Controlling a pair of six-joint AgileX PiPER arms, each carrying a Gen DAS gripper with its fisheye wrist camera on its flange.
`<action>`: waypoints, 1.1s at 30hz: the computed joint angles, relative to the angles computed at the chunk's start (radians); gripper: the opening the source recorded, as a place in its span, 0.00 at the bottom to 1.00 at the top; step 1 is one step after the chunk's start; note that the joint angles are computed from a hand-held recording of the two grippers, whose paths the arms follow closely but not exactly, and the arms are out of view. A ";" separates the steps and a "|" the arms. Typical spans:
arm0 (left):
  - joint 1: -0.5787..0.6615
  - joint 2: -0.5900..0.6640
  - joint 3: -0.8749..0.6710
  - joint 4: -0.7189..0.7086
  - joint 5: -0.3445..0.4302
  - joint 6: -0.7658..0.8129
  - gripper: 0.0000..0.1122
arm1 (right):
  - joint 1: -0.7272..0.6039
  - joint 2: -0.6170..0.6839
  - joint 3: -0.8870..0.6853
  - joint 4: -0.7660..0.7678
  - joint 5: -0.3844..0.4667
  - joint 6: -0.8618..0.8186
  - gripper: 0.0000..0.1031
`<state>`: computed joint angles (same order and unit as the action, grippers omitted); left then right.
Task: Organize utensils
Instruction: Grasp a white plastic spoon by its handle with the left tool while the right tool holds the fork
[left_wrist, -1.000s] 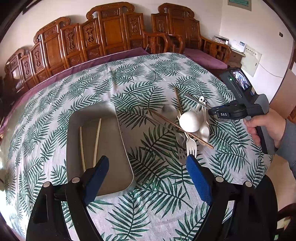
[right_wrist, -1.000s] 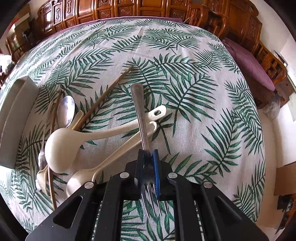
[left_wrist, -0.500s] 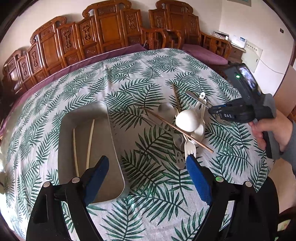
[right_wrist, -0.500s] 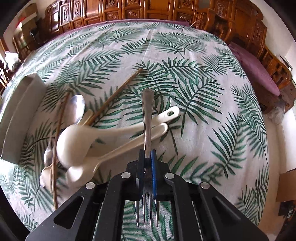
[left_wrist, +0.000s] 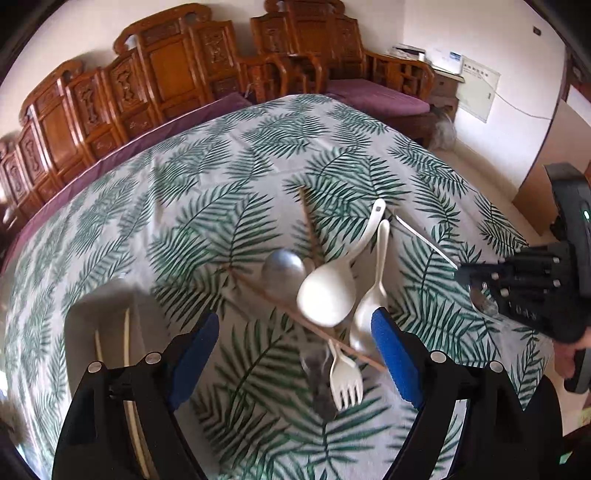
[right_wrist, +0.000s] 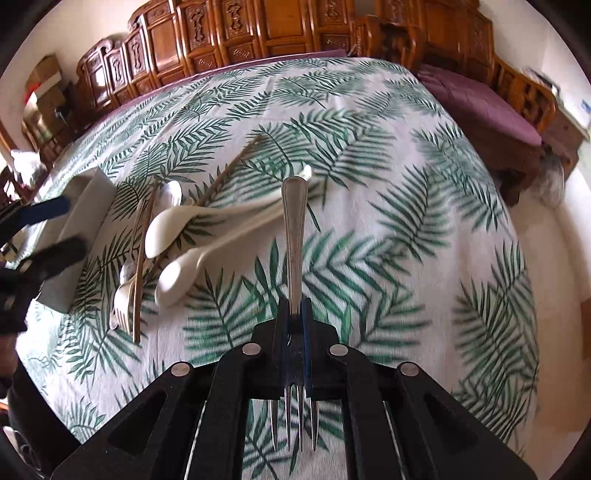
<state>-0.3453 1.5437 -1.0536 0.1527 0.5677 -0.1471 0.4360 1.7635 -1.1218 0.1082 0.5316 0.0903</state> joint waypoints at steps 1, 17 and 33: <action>-0.006 0.013 -0.018 -0.003 0.001 0.010 0.73 | -0.007 -0.001 0.012 0.012 -0.006 -0.013 0.08; -0.109 0.390 -0.403 0.057 0.228 0.130 0.45 | -0.056 -0.023 0.131 0.107 -0.113 -0.128 0.08; -0.091 0.469 -0.534 0.005 0.339 0.172 0.08 | -0.074 -0.025 0.143 0.187 -0.123 -0.224 0.08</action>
<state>-0.4362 2.0123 -1.5877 0.1573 0.9066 0.0252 0.3622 1.7381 -0.9787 0.2952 0.4089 -0.1334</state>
